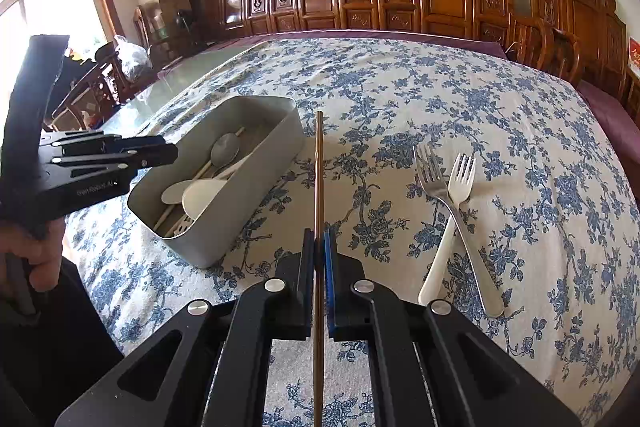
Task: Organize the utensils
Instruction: 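Carry the chopstick into the grey tray and open the right tool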
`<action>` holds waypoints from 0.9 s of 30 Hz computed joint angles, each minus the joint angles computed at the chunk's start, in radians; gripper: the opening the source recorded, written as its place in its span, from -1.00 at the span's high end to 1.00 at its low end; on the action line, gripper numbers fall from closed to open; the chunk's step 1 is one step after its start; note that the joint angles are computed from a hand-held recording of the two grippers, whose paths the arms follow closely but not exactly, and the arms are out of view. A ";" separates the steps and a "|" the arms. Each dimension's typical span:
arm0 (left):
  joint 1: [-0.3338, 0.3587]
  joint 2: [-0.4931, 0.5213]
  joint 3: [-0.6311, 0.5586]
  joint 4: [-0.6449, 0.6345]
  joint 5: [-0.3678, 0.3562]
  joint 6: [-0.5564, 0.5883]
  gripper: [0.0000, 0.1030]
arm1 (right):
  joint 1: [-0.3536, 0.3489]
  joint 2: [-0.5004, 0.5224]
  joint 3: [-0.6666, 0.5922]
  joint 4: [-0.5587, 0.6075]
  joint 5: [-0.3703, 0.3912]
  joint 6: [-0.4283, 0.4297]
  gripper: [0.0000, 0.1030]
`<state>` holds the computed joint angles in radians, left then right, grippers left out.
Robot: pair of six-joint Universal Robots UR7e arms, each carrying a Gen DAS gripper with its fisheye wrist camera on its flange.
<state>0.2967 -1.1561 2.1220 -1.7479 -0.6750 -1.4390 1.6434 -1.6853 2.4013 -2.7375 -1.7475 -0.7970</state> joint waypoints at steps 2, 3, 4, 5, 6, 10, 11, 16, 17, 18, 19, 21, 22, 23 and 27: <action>-0.002 -0.013 0.006 -0.019 0.009 0.020 0.53 | 0.007 0.007 -0.003 -0.002 -0.004 0.003 0.88; -0.003 -0.018 0.009 -0.026 0.013 0.028 0.52 | 0.013 0.015 -0.004 -0.008 -0.009 0.005 0.88; -0.004 -0.024 0.012 -0.033 0.017 0.035 0.52 | 0.016 0.018 -0.005 -0.010 -0.010 0.007 0.88; -0.003 -0.032 0.016 -0.042 0.024 0.045 0.51 | 0.021 0.026 -0.008 -0.012 -0.013 0.013 0.88; -0.003 -0.038 0.018 -0.049 0.029 0.053 0.51 | 0.027 0.035 -0.011 -0.016 -0.016 0.017 0.88; 0.002 -0.066 0.037 -0.071 0.048 0.068 0.49 | 0.055 0.075 -0.023 -0.038 -0.030 0.034 0.88; 0.003 -0.074 0.044 -0.077 0.050 0.069 0.48 | 0.062 0.082 -0.025 -0.043 -0.033 0.037 0.88; 0.018 -0.122 0.095 -0.116 0.043 0.053 0.39 | 0.108 0.132 -0.035 -0.061 -0.047 0.055 0.88; 0.025 -0.135 0.106 -0.127 0.036 0.053 0.36 | 0.117 0.142 -0.038 -0.061 -0.048 0.060 0.88; 0.027 -0.148 0.115 -0.129 0.033 0.049 0.34 | 0.126 0.152 -0.041 -0.063 -0.048 0.065 0.88; 0.029 -0.163 0.124 -0.130 0.032 0.048 0.34 | 0.134 0.160 -0.044 -0.063 -0.049 0.070 0.88; 0.028 -0.186 0.136 -0.123 0.034 0.041 0.28 | 0.153 0.183 -0.055 -0.063 -0.046 0.087 0.88; 0.026 -0.197 0.141 -0.114 0.036 0.030 0.26 | 0.162 0.194 -0.061 -0.064 -0.045 0.095 0.88; 0.025 -0.214 0.149 -0.103 0.039 0.017 0.26 | 0.170 0.205 -0.067 -0.064 -0.043 0.103 0.88; 0.022 -0.263 0.166 -0.056 0.038 -0.026 0.26 | 0.199 0.261 -0.100 -0.062 -0.029 0.145 0.88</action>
